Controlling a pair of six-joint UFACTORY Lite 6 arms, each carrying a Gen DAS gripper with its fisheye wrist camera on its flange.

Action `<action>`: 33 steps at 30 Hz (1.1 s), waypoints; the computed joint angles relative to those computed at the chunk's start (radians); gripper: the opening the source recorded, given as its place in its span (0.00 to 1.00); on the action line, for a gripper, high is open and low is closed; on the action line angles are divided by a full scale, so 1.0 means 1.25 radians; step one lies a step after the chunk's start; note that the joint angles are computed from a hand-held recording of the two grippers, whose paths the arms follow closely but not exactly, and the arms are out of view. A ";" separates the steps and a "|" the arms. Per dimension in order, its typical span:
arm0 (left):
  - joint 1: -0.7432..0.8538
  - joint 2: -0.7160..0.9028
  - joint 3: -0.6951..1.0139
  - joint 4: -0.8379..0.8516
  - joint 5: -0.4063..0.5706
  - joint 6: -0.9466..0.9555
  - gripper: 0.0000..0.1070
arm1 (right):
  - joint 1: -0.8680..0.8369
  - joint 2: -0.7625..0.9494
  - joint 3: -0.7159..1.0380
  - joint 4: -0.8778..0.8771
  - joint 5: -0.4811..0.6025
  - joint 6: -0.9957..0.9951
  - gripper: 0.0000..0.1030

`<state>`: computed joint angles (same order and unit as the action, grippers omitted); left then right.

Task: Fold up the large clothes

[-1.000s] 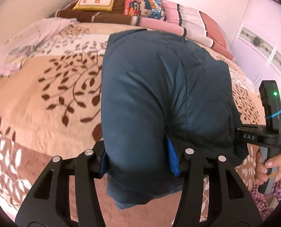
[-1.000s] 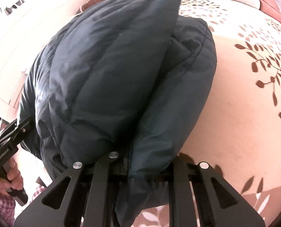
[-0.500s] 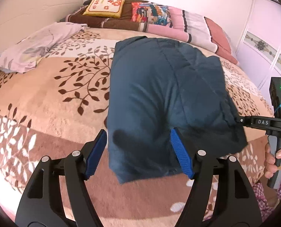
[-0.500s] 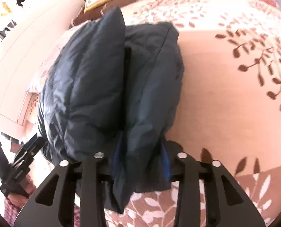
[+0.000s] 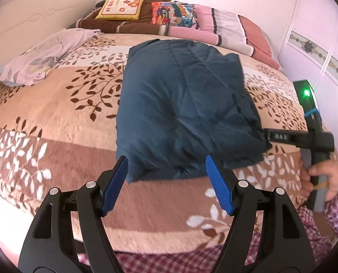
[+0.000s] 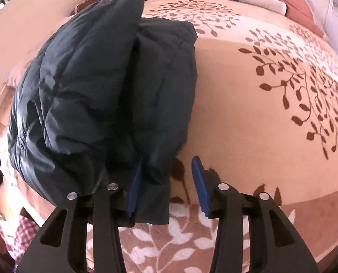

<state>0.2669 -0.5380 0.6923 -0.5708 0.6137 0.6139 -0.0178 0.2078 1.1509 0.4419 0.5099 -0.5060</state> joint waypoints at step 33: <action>-0.164 -0.258 -0.129 0.458 0.073 -0.546 0.81 | 0.266 -0.668 -0.538 -0.404 -0.016 0.490 0.62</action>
<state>0.0625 -0.8608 0.5304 0.0014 0.7053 -0.0687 0.3147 -0.6277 0.4784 -0.0637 0.4903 0.1068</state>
